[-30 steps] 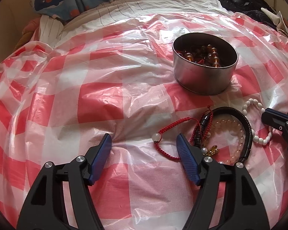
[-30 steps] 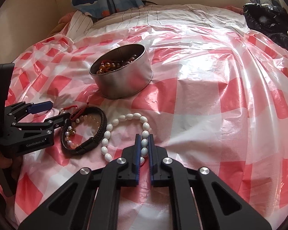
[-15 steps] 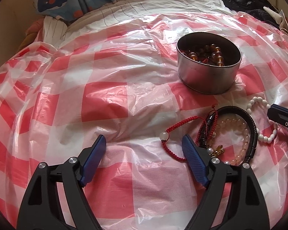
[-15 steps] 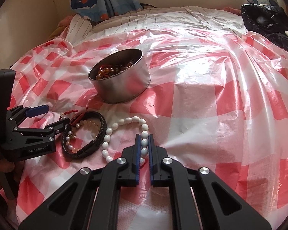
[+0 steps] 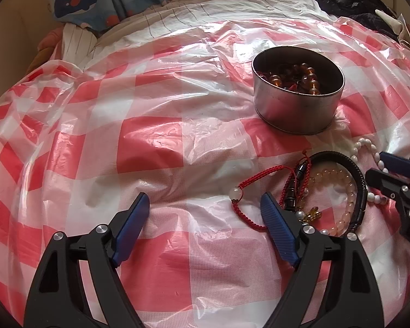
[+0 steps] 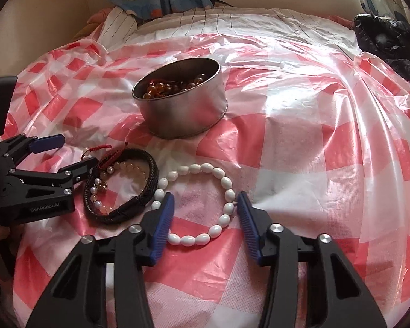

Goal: Organize jewelry

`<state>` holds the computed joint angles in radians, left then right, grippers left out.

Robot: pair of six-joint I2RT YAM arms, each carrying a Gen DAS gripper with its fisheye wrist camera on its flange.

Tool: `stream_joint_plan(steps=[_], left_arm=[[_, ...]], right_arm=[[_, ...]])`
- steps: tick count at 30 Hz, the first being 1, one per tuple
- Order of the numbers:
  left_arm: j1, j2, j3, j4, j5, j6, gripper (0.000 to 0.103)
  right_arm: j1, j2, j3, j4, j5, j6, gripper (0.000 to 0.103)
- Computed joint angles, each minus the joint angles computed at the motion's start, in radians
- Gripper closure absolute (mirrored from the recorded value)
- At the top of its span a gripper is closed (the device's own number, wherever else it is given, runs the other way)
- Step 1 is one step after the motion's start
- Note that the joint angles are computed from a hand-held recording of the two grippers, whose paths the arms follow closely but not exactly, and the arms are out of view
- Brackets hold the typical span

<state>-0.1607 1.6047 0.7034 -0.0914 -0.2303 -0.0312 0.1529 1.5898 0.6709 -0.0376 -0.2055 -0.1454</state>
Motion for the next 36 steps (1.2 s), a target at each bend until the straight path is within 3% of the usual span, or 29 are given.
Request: stream_joint_plan(steps=[2,3,26,28,29,30,36], left_arm=[[0.0,-0.001,-0.002,0.003,-0.001,0.003,0.024],[-0.001,-0.001,-0.002,0.004,-0.002,0.004,0.024],[-0.036,-0.004,-0.003,0.009,-0.043,0.02,0.029],[-0.036,-0.004,-0.003,0.009,-0.043,0.02,0.029],[-0.036,-0.004,-0.003,0.009,-0.043,0.02,0.029],[-0.036,-0.003,-0.003,0.009,-0.043,0.02,0.029],[-0.037,-0.002,-0.003,0.01,-0.045,0.02,0.029]], right_arm=[[-0.005,-0.003,-0.002,-0.004,0.004,-0.007,0.094],[-0.01,-0.005,-0.003,-0.006,-0.001,-0.006,0.095],[-0.089,-0.057,-0.016,0.017,-0.029,0.062,0.095],[-0.094,-0.051,-0.013,0.016,-0.04,0.063,0.088],[-0.09,-0.053,-0.016,0.021,-0.04,0.067,0.061],[-0.085,-0.062,-0.028,0.038,-0.043,0.069,0.042],[-0.054,-0.052,-0.03,0.039,-0.04,0.049,0.041]])
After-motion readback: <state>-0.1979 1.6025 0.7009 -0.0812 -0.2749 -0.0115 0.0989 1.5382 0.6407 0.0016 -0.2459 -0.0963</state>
